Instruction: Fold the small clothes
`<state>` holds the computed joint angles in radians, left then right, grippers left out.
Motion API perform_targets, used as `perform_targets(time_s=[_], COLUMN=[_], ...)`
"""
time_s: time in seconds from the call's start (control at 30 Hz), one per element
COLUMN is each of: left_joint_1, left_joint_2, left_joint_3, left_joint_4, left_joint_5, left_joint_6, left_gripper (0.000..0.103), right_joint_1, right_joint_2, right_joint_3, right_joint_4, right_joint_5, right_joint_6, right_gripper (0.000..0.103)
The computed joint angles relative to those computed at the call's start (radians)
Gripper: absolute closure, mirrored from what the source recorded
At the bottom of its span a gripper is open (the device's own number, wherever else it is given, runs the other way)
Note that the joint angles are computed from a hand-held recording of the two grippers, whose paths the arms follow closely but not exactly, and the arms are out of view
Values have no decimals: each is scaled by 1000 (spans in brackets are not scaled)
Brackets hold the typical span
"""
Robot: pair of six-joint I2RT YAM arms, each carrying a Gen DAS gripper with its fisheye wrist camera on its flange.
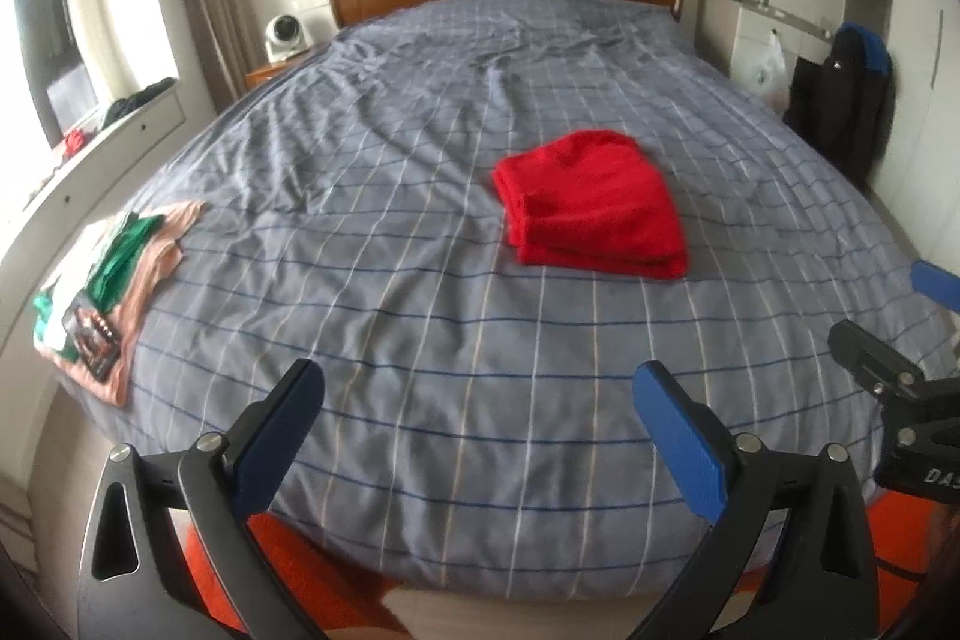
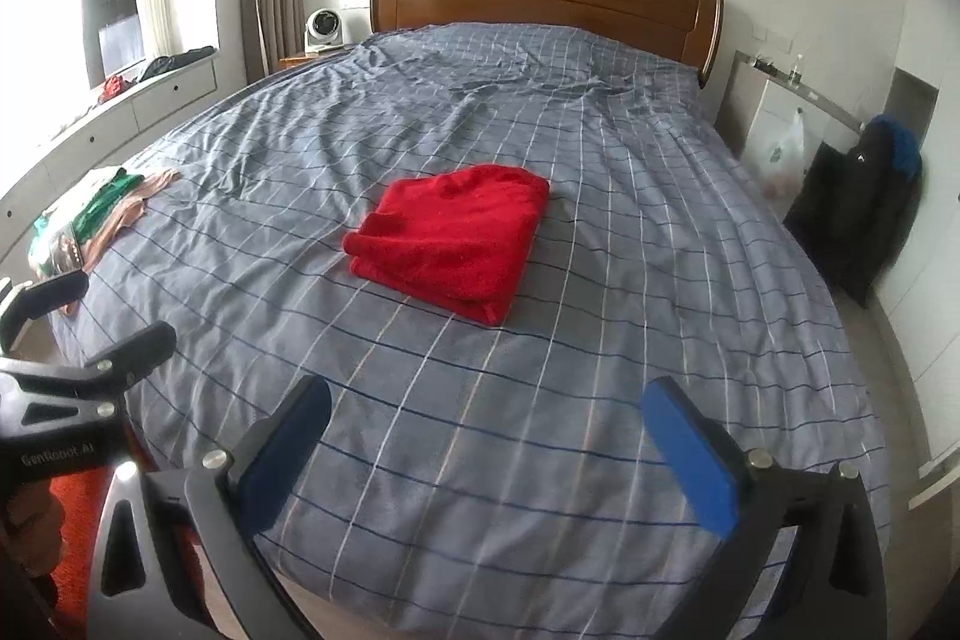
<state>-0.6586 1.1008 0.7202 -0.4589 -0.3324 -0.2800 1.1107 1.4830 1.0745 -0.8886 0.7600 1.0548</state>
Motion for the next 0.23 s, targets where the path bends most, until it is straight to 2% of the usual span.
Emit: perform_targets(time_s=[0.1,0.23], left_joint_1=[17,-5], left_joint_2=[-28,-17], left_joint_3=[-26,-24], left_joint_4=[34,43], left_joint_5=[32,-6], left_joint_6=[2,0], left_gripper=[0,0], right_joint_1=[-1,-4], right_joint_2=[0,-8], right_joint_3=[-4,-12], right_joint_4=[-4,9], right_joint_5=[0,0], right_joint_6=[7,5], right_gripper=[1,1])
